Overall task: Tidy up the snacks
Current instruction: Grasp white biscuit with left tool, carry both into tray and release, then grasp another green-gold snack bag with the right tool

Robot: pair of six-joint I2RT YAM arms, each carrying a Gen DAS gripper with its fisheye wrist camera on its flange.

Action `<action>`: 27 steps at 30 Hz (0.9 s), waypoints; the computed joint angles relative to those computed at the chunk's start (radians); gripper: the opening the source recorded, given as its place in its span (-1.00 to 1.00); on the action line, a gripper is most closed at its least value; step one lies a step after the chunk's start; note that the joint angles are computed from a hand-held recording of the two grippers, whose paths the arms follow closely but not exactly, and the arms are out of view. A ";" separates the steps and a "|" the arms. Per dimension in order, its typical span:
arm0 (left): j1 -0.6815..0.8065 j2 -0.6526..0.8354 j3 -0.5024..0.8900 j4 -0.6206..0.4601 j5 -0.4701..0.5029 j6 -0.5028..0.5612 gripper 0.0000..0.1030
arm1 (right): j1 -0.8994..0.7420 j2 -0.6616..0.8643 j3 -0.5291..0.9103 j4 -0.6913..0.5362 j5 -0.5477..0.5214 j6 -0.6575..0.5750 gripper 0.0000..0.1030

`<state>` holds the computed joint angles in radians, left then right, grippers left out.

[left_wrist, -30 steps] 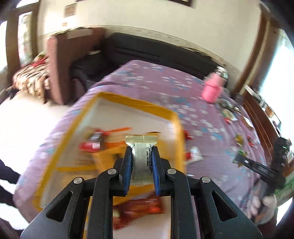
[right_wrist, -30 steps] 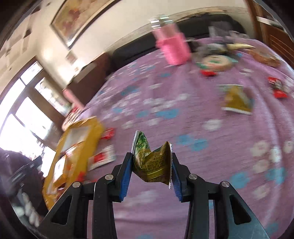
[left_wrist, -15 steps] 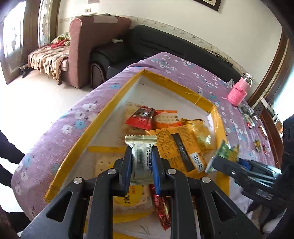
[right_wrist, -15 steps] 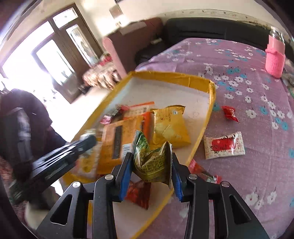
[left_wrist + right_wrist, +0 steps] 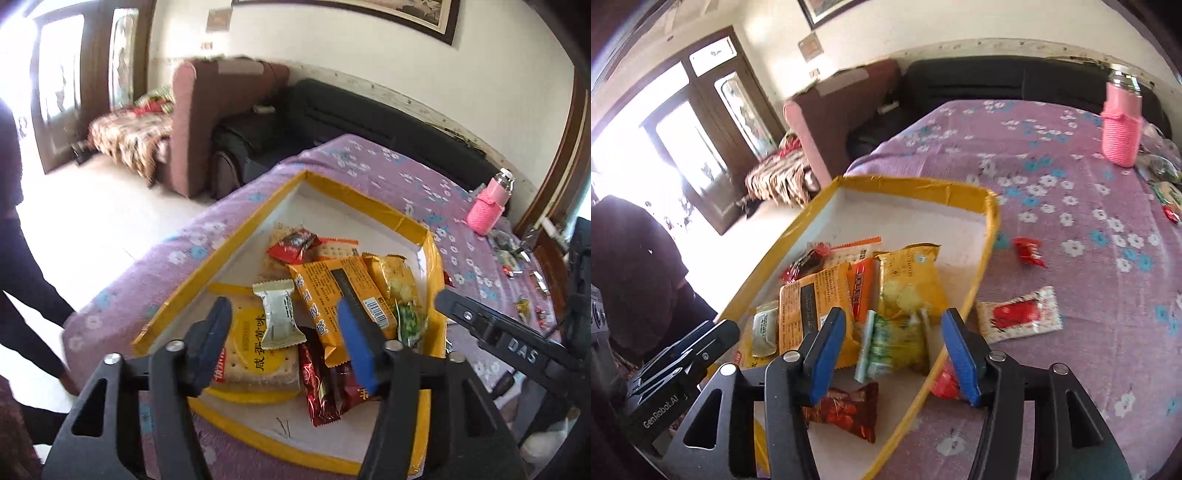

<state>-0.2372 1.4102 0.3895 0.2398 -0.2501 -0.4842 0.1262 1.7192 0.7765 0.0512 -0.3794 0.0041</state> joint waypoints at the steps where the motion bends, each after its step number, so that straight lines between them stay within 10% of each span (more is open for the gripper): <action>1: -0.026 -0.010 0.006 -0.019 -0.035 -0.008 0.29 | -0.015 -0.026 -0.028 0.012 -0.010 -0.002 0.11; 11: -0.301 0.002 0.091 -0.160 -0.271 -0.034 0.50 | -0.166 -0.183 -0.244 0.079 -0.116 -0.043 0.26; 27: -0.436 0.093 0.196 -0.243 -0.317 -0.068 0.50 | -0.304 -0.147 -0.249 0.070 -0.183 -0.117 0.27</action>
